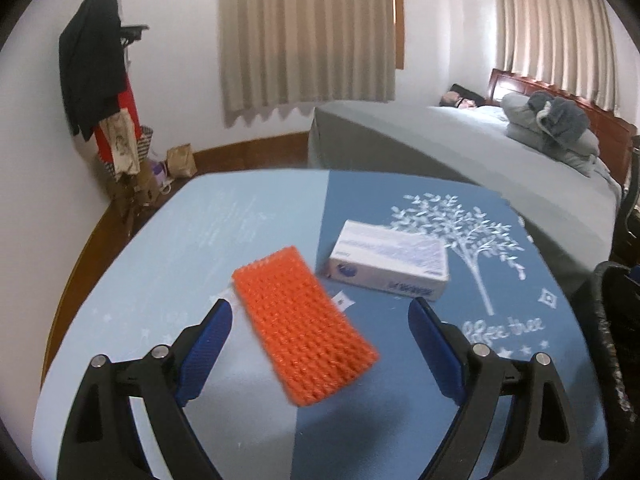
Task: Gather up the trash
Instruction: 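Move both tools back over the tablecloth toward the orange mesh pad and white box, then grasp the orange mesh pad with the left tool while the right tool grasps the white box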
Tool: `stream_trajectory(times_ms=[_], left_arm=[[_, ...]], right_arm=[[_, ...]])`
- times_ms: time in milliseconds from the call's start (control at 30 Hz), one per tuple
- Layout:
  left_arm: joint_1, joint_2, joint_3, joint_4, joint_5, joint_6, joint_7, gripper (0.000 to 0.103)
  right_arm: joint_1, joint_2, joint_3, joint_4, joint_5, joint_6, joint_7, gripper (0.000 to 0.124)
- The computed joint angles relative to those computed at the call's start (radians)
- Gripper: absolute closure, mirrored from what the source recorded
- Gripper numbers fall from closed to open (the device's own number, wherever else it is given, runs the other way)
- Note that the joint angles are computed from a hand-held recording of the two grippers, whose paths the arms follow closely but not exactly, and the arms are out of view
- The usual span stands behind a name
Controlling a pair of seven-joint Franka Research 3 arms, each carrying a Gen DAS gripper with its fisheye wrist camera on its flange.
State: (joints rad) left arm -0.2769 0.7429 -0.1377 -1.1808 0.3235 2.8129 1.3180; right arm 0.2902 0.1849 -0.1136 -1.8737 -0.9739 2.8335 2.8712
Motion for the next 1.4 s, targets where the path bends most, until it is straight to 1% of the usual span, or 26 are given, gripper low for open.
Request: stream_trajectory(times_ms=[100,433,567,733,900,933,1000,1033,1100,1167,1233,1367,1400], left_arm=[[0.004,0.038,-0.008,0.052,-0.016,-0.042,0.013,0.016],[-0.002,0.15,-0.018,0.228,-0.072,-0.192,0.06,0.016],[-0.004,0.197,-0.024,0.315,-0.1,-0.279,0.085,0.022],[-0.004,0.235,-0.036,0.384,-0.139,-0.336,0.129,0.03],[-0.002,0.238,-0.045,0.391,-0.164,-0.347,0.175,0.039],[-0.003,0.238,-0.047,0.39,-0.169,-0.345,0.181,0.043],[0.007,0.227,-0.062,0.367,-0.184,-0.33,0.212,0.06],[0.006,0.23,-0.066,0.373,-0.189,-0.332,0.226,0.064],[0.007,0.229,-0.074,0.372,-0.201,-0.331,0.251,0.076],[0.009,0.224,-0.076,0.361,-0.211,-0.323,0.264,0.081],[0.014,0.207,-0.074,0.331,-0.219,-0.3,0.256,0.082],[0.021,0.158,-0.054,0.251,-0.212,-0.232,0.212,0.083],[0.022,0.155,-0.051,0.251,-0.206,-0.227,0.204,0.083]], right_arm=[[0.0,0.037,0.005,0.033,0.046,0.001,-0.05,0.028],[0.035,0.115,-0.033,0.086,0.197,0.007,-0.176,0.028],[0.052,0.14,-0.051,0.101,0.256,0.012,-0.228,0.028],[0.073,0.161,-0.075,0.113,0.312,0.018,-0.272,0.028],[0.09,0.176,-0.095,0.124,0.352,0.019,-0.3,0.028],[0.093,0.178,-0.099,0.126,0.357,0.02,-0.304,0.028],[0.099,0.181,-0.105,0.129,0.366,0.019,-0.312,0.028],[0.101,0.184,-0.107,0.132,0.37,0.019,-0.315,0.028],[0.101,0.188,-0.109,0.138,0.385,0.019,-0.327,0.028],[0.098,0.2,-0.107,0.154,0.404,0.019,-0.345,0.028],[0.096,0.212,-0.107,0.171,0.425,0.019,-0.365,0.028],[0.094,0.247,-0.107,0.22,0.473,0.012,-0.412,0.028],[0.093,0.258,-0.106,0.235,0.487,0.008,-0.426,0.028]])
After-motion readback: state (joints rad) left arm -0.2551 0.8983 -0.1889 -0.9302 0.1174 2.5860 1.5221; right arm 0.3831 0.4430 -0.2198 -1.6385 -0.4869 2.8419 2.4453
